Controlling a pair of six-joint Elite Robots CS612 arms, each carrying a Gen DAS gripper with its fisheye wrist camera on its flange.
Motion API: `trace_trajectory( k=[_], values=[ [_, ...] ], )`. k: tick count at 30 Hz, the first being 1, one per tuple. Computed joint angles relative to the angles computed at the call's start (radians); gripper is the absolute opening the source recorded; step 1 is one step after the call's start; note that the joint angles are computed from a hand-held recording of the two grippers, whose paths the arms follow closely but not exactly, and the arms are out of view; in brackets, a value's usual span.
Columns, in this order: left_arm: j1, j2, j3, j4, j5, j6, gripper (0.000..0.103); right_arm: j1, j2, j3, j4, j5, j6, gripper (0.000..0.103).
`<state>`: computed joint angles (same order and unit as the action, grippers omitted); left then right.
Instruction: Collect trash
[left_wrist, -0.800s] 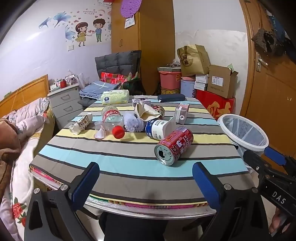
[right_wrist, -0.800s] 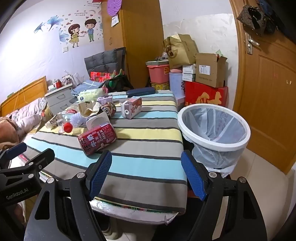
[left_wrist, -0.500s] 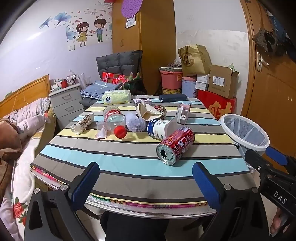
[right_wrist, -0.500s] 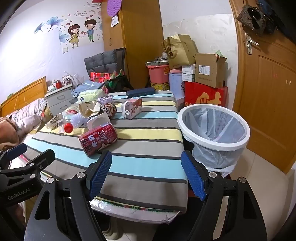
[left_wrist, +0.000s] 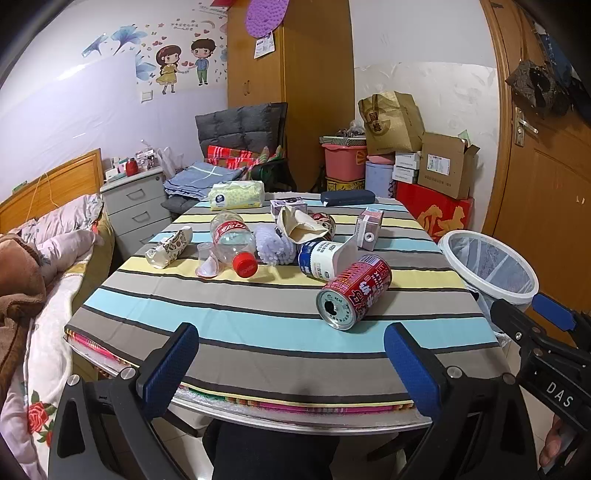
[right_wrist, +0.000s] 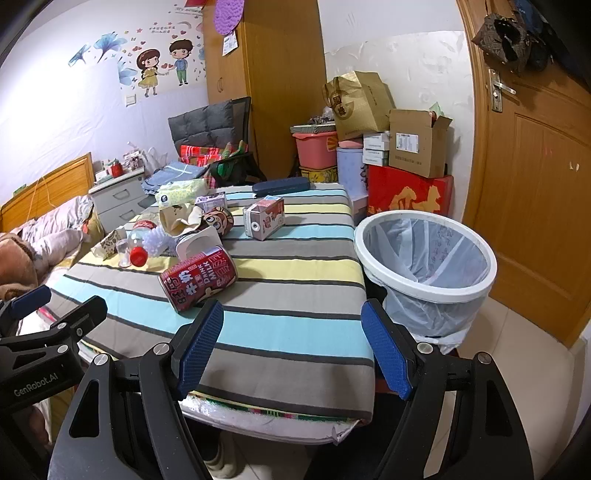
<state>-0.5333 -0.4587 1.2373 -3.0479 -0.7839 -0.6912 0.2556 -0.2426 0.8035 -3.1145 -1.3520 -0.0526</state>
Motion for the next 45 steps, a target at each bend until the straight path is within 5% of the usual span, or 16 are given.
trace_trajectory(
  k=[45],
  values=[
    [-0.004, -0.009, 0.008, 0.005, 0.008, -0.005, 0.102, 0.0, -0.004, 0.006, -0.013, -0.008, 0.004, 0.079]
  ],
)
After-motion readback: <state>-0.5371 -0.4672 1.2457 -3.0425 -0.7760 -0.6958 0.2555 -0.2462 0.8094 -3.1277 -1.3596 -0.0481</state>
